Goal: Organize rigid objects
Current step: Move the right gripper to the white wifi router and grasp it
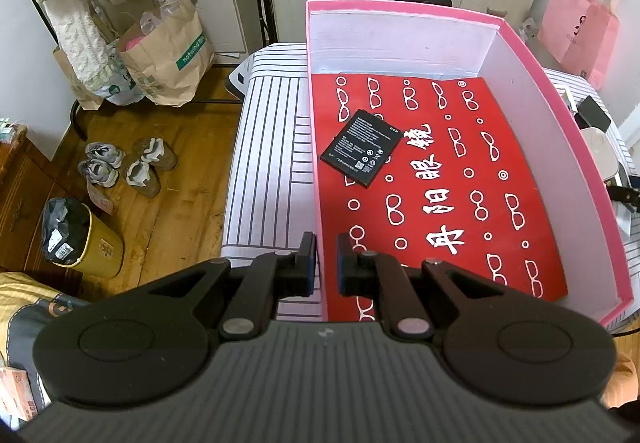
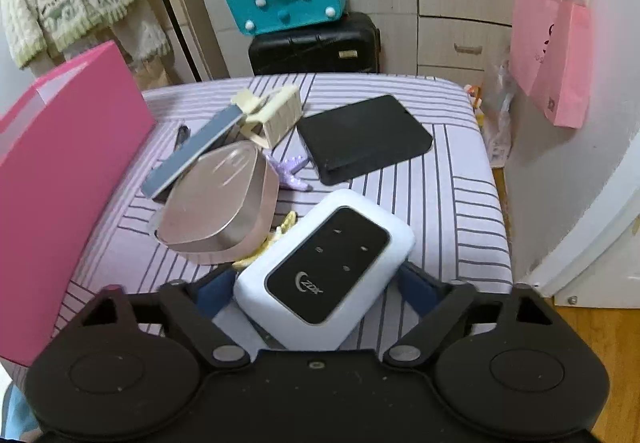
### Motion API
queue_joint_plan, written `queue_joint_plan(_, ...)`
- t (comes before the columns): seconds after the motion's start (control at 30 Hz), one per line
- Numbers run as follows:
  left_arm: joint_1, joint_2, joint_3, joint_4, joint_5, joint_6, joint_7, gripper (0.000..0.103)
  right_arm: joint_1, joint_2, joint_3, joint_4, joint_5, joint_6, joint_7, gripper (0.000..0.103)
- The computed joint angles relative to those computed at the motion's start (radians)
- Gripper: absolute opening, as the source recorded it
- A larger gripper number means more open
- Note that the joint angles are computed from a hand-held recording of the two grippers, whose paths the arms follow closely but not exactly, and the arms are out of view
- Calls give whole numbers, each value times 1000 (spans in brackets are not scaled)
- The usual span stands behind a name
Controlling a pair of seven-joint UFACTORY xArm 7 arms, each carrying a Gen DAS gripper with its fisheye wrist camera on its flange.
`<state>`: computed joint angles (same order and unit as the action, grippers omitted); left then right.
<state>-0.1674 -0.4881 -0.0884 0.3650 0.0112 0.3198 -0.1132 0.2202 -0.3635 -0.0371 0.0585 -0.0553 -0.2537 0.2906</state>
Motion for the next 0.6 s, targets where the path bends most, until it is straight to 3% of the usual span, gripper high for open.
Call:
queue_joint_plan(0.03,0,0,0,0,0,0,-1,9,39,-12,-65,-5,-26,6,-2,81)
queue_joint_plan(0.1,2,0,-1,0,3,0,-3,9,71,-39,-128,-14,-45,26,-4,76)
queue_joint_plan(0.23,0,1,-1,1,2,0,-4,9,99,-55,-184,-8,-31,66,-19,73)
queue_joint_plan(0.33,0,0,0,1,2,1,-2,9,57,-24,-112,22,13,83,-6,76)
queue_joint_plan(0.4,0,0,0,2,4,3,-2,9,-3,19,-23,41,41,61,4,79)
queue_joint_plan(0.47,1,0,0,2,4,3,-2,9,-63,50,67,53,61,34,4,74)
queue_joint_plan(0.53,4,-1,-2,2,8,4,-2,9,-33,52,38,53,42,21,5,67)
queue_joint_plan(0.6,5,-4,-2,2,11,12,0,9,-32,39,33,52,35,42,0,67)
